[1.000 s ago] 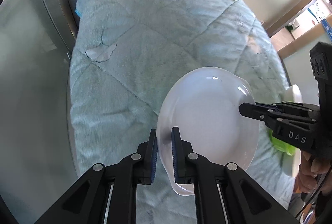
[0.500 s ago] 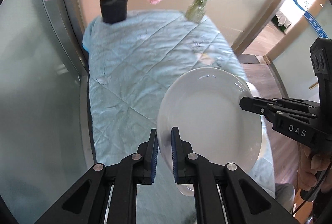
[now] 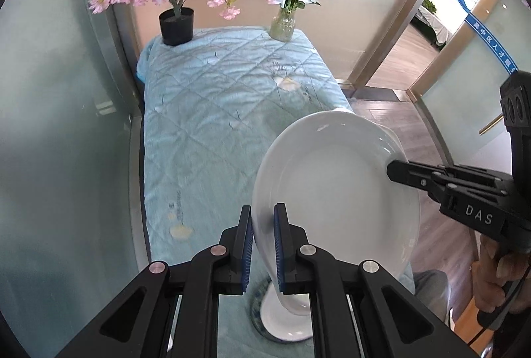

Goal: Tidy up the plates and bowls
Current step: 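Carry the white plate over the plate stack and lower it on top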

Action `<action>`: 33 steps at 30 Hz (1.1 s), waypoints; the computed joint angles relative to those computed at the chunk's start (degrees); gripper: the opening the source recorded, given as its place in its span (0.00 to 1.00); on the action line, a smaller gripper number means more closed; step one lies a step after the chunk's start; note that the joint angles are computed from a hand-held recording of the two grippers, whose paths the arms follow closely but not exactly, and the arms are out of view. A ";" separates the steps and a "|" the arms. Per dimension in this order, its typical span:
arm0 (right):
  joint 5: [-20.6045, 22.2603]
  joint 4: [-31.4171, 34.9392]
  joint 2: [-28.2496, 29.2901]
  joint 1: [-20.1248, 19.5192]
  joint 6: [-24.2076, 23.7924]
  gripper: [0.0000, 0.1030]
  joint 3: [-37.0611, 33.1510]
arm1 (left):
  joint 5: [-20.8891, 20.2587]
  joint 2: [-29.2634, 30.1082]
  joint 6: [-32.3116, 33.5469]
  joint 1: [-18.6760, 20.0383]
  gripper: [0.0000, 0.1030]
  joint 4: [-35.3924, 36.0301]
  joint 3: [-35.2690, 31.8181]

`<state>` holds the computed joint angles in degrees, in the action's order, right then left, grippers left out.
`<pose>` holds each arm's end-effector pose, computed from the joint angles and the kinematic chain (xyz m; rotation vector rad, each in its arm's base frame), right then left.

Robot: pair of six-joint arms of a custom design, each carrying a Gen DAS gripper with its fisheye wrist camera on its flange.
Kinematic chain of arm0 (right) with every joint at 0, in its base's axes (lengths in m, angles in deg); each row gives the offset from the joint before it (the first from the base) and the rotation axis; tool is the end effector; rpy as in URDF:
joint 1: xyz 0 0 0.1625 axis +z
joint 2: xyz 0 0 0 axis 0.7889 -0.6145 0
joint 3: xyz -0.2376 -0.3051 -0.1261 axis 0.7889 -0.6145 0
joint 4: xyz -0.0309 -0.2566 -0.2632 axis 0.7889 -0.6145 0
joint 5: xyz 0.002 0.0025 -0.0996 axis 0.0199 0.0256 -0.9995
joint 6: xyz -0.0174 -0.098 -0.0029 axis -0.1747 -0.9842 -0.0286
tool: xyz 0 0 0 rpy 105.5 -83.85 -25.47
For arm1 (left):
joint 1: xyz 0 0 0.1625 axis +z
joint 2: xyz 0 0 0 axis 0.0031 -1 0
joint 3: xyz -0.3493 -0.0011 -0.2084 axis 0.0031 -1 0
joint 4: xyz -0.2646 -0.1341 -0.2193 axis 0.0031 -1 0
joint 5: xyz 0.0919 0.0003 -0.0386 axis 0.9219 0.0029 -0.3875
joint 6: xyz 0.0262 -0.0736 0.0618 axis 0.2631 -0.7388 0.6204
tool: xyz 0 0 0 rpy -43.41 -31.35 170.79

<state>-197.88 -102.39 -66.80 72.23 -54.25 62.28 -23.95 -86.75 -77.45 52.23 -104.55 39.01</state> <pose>0.4031 -0.4804 0.1821 -0.0220 -2.4723 0.8237 -0.2652 -0.6287 0.4487 0.9134 2.5632 -0.0708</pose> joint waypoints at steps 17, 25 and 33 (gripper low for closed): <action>1.95 -6.61 -3.46 1.36 7.30 0.09 15.74 | -1.36 -16.70 -5.00 -2.26 0.06 -5.74 26.98; 4.37 -12.30 -1.79 -0.15 8.21 0.09 20.58 | -0.30 -19.88 -4.46 -0.36 0.05 -9.42 34.88; 7.46 -19.50 2.94 -3.81 7.49 0.09 24.31 | -0.56 -21.35 -2.80 4.93 0.05 -13.40 43.06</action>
<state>-190.42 -121.90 -63.85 68.42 -46.77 86.59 -24.51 -108.10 -80.25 57.16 -117.96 82.07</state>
